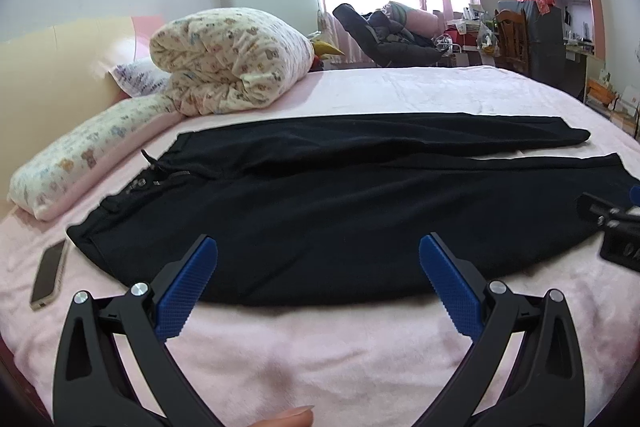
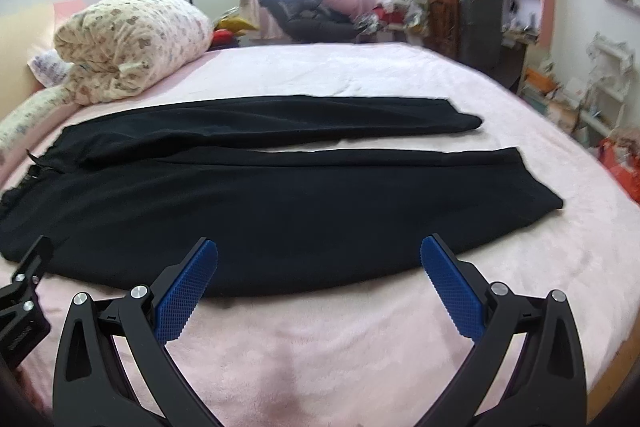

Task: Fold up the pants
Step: 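Move the right gripper toward the black trouser leg hems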

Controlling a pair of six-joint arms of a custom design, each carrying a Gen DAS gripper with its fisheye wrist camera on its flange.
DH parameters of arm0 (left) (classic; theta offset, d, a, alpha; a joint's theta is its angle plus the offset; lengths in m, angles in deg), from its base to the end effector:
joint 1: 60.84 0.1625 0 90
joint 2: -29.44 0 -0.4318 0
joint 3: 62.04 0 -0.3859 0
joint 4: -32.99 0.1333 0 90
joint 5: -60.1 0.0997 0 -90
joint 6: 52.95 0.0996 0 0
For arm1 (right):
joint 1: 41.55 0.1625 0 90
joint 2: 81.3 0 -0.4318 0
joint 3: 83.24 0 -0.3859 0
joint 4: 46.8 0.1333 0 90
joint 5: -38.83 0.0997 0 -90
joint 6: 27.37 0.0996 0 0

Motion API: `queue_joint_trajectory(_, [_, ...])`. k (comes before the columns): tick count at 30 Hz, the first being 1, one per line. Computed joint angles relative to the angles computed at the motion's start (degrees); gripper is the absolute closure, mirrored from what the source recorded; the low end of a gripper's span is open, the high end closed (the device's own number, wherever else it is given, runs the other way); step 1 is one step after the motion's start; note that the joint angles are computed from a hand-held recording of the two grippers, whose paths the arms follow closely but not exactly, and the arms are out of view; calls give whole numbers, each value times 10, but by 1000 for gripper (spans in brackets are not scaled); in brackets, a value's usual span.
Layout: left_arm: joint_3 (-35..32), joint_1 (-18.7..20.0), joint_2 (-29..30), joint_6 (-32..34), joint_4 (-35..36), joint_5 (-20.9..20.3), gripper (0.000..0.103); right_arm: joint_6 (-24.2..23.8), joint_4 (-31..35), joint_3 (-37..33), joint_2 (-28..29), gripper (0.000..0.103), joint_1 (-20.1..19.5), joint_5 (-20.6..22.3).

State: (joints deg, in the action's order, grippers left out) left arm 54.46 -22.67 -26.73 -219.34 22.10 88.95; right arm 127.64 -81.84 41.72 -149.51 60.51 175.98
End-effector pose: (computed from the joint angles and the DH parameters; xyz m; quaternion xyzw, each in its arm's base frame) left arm -0.1679 -0.4125 0.0845 0.2882 0.7747 -0.4382 0.3531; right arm 0.1421 -0.3765 0.1230 0.0281 -0.7906 0.4739 0.3868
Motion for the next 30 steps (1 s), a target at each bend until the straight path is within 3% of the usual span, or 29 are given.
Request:
queue_joint_trajectory(5, [-42, 9, 3, -23, 51, 13, 2, 93, 172, -31, -53, 1, -45, -131])
queue_joint_trajectory(8, [-70, 23, 3, -34, 78, 39, 2, 123, 254, -49, -99, 1, -99, -253])
queue_joint_trajectory(11, [-74, 36, -10, -27, 61, 72, 2, 158, 386, -126, -109, 1, -146, -320])
queue_joint_trajectory(13, [-66, 51, -22, -26, 47, 105, 2, 200, 466, -192, -101, 1, -168, -317])
queue_joint_trajectory(16, [-80, 76, -15, -58, 78, 140, 2, 338, 576, -294, -71, 1, -186, -226])
queue_joint_trajectory(18, [-86, 87, -12, -63, 89, 152, 2, 418, 645, -353, -60, 1, -222, -263])
queue_joint_trajectory(20, [-83, 90, -13, -53, 77, 151, 2, 439, 659, -391, -51, 1, -237, -272])
queue_joint_trajectory(22, [-76, 88, -15, -35, 55, 137, 2, 428, 651, -426, -38, 1, -242, -264])
queue_joint_trajectory(25, [-62, 86, -22, -4, 19, 126, 2, 396, 661, -486, -4, 1, -265, -296])
queue_joint_trajectory(27, [-59, 86, -24, -2, 16, 130, 2, 391, 661, -517, 20, 13, -267, -262])
queue_joint_trajectory(30, [-67, 93, -18, -16, 35, 139, 2, 385, 657, -540, 33, 27, -293, -284])
